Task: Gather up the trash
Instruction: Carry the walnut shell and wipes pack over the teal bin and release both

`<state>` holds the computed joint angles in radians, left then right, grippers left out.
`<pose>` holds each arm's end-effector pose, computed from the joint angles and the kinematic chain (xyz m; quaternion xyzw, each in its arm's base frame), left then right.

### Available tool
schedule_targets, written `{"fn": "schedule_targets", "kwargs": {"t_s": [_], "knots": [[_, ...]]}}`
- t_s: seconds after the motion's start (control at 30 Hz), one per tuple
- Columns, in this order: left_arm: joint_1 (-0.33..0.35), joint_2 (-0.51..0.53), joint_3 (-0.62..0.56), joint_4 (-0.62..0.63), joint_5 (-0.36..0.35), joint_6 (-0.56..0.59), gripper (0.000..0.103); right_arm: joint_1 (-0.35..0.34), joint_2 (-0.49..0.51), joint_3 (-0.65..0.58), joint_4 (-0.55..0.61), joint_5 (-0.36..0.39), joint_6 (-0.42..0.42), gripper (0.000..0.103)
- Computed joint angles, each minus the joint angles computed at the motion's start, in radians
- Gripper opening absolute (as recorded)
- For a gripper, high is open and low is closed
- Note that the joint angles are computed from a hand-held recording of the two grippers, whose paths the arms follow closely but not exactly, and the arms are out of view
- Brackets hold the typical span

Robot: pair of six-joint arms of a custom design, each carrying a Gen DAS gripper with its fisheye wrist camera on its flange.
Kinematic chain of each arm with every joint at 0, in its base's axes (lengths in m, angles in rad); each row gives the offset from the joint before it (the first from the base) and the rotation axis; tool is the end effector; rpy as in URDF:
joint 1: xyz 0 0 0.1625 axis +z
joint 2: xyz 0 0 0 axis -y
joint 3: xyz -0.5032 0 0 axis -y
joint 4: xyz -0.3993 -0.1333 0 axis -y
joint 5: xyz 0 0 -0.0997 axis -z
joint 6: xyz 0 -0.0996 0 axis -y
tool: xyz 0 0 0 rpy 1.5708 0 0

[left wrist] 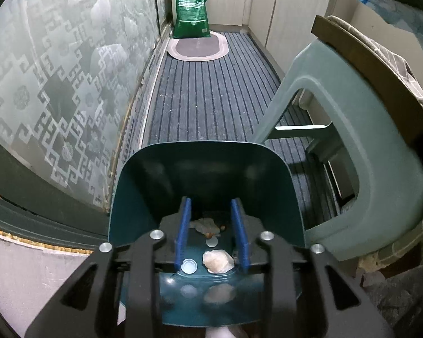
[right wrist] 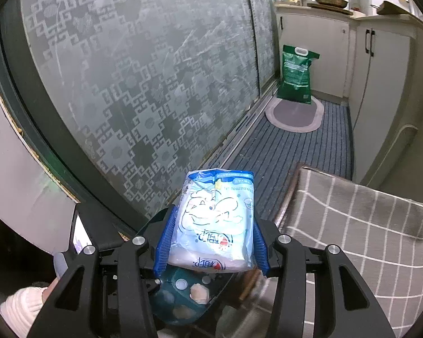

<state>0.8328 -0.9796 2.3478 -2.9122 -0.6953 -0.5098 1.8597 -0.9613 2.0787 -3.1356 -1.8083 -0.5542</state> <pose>-0.1535 -0.4805 0.1227 0.1087 0.8991 -0.2378 0.3511 0.2748 -0.5388 0.1720 0.3722 -0.8942 0.2031 0.1436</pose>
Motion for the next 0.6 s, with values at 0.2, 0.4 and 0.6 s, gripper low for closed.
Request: {"fn": "schedule_targets", "kwargs": {"t_s": [0.2, 0.4, 0.6], "knots": [[-0.010, -0.050, 0.042, -0.046, 0.021, -0.005, 0.030, 0.016, 0.043, -0.008, 0.009, -0.036, 0.000, 0.049], [-0.040, -0.118, 0.088, -0.110, 0.055, 0.005, 0.025, 0.030, 0.089, -0.006, 0.021, -0.074, -0.017, 0.049], [-0.072, -0.177, 0.126, -0.147, 0.089, 0.018, 0.024, 0.043, 0.135, -0.002, 0.029, -0.107, -0.029, 0.049]]}}
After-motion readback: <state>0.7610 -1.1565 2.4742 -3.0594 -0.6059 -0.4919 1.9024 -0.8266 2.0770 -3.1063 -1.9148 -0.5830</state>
